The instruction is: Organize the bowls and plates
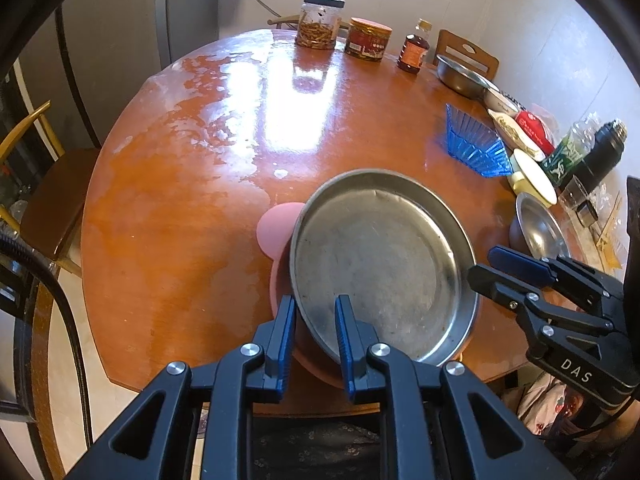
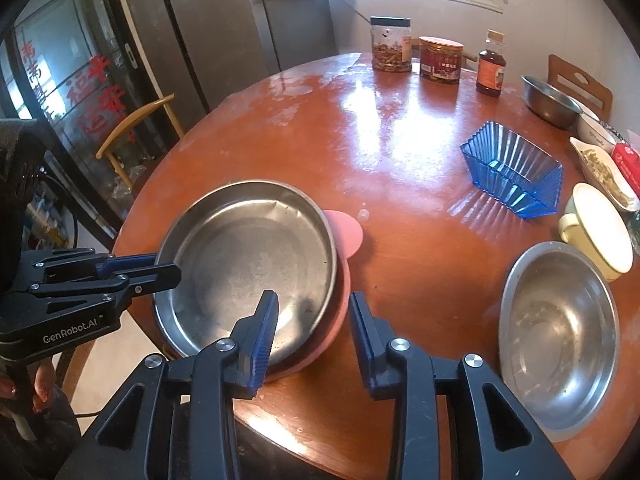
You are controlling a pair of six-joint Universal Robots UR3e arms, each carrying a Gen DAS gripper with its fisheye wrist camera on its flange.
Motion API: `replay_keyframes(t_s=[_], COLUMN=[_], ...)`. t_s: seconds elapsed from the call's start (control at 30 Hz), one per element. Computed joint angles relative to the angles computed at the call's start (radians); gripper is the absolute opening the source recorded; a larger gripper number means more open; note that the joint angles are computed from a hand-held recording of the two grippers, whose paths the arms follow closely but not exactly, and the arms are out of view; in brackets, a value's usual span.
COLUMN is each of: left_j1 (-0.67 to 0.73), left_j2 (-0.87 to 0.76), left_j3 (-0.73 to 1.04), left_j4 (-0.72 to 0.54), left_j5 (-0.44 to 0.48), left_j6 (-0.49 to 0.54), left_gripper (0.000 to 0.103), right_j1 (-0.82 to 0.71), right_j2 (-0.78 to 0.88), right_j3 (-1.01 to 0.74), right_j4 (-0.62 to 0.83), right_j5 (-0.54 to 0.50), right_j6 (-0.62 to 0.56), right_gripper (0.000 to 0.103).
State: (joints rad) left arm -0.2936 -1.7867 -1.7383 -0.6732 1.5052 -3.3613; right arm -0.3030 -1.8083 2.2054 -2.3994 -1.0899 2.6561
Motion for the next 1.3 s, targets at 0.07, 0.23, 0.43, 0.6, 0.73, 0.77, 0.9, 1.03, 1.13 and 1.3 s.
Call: replay_keyframes(t_s=[0.07,0.23,0.43,0.6,0.73,0.77,0.9,1.03,1.13,1.3], left_j1=[0.005,0.014,-0.021,-0.079,-0.138,-0.156,-0.207,-0.242,-0.270,-0.309], left_j2=[0.002,0.019,0.018,-0.050,-0.144,-0.177,-0.301,-0.439,-0.562,-0.790], left_j3=[0.001,0.002,0.057,0.177,0.322,0.371,0.552,0.756,0.951,1.343], left_j4=[0.003,0.014,0.027,0.013,-0.027,-0.040,-0.088,-0.160,-0.253,-0.465], left_j5=[0.007,0.014,0.024,0.028,0.031,0.024,-0.002,-0.027,-0.020,-0.009], left_j6=[-0.008,-0.031,-0.045,-0.063,-0.075,-0.078,-0.092,-0.111,-0.126,-0.130], left_gripper=[0.029,0.044,0.045,0.048,0.049,0.049,0.049,0.049,0.049,0.049], right_j1=[-0.020,-0.076,-0.181,-0.329,-0.511,-0.569,-0.731,-0.835,-0.857,-0.835], right_j2=[-0.012,-0.052,-0.135,-0.238,-0.330,-0.347,-0.366,-0.317,-0.241,-0.114], right_j3=[0.005,0.017,0.026,0.024,0.018,0.011,-0.005,-0.015,-0.019,-0.019], right_j4=[0.010,0.039,0.125,0.251,0.378,0.420,0.487,0.486,0.448,0.345], right_j5=[0.009,0.036,0.080,0.135,0.189,0.207,0.233,0.234,0.223,0.192], right_j6=[-0.004,-0.025,-0.072,-0.161,-0.258,-0.293,-0.370,-0.423,-0.441,-0.426], right_gripper=[0.038,0.038,0.038,0.039,0.050,0.050,0.050,0.050,0.050,0.050])
